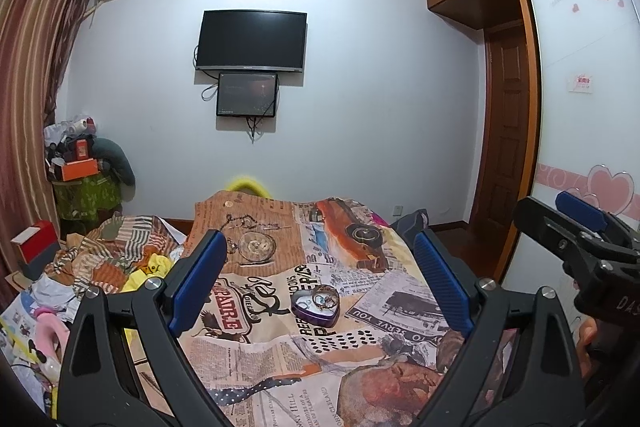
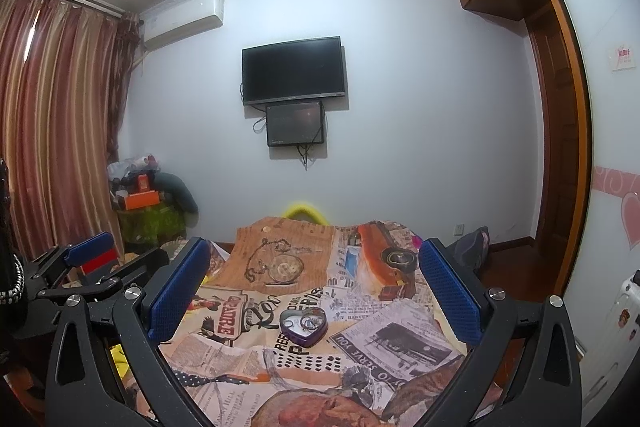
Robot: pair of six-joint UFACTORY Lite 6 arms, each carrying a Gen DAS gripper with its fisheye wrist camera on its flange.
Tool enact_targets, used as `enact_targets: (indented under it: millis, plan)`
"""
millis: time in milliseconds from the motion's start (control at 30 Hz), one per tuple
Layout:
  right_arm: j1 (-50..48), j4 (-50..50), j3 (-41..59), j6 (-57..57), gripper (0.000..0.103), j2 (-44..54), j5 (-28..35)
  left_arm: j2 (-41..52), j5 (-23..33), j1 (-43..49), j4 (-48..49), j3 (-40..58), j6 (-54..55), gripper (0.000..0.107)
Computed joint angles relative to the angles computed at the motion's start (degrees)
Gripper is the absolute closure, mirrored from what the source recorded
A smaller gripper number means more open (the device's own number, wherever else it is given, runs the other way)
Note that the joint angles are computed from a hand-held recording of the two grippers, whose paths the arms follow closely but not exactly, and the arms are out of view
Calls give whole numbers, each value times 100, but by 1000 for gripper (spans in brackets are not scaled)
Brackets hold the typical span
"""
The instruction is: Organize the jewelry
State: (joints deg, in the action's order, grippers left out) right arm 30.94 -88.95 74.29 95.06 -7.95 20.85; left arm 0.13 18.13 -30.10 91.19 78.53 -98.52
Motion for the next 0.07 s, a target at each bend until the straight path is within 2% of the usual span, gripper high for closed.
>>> enact_targets:
  millis: [67]
  plan:
    - [-52, 52, 47, -10, 0, 98, -50, 77, -31, 44, -41, 56, 54, 12]
